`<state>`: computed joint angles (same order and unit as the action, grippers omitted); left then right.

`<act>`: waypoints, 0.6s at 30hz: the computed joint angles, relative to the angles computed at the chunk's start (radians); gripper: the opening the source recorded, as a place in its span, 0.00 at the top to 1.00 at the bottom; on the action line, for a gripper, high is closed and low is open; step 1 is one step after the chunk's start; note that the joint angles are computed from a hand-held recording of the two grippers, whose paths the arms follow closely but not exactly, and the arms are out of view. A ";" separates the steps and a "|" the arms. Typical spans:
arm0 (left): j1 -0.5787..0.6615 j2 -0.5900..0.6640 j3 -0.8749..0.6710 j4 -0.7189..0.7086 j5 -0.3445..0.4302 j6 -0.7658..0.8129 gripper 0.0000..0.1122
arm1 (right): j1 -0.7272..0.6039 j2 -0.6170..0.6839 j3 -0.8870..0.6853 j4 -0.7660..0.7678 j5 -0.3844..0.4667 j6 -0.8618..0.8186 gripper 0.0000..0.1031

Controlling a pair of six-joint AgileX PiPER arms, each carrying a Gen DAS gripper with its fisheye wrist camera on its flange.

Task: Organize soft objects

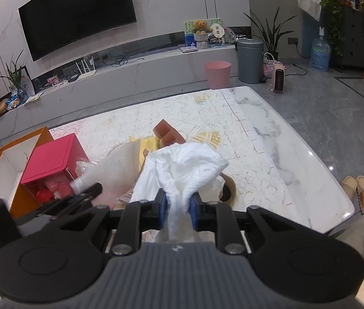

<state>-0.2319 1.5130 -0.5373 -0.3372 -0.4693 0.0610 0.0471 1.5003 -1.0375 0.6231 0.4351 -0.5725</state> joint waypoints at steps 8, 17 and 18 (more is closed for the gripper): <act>0.007 -0.203 0.012 -0.015 0.048 0.056 0.99 | 0.016 -0.025 0.032 0.019 -0.027 -0.027 0.83; 0.030 -0.308 -0.011 -0.126 0.033 0.158 0.99 | 0.015 -0.035 0.049 0.056 -0.029 -0.083 0.83; 0.038 -0.323 -0.012 -0.125 0.046 0.155 0.99 | 0.014 -0.037 0.050 0.064 -0.028 -0.092 0.84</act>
<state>-0.1937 1.1901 -0.5496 -0.4617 -0.4228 0.2158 0.0610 1.4630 -0.9872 0.6866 0.4075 -0.6645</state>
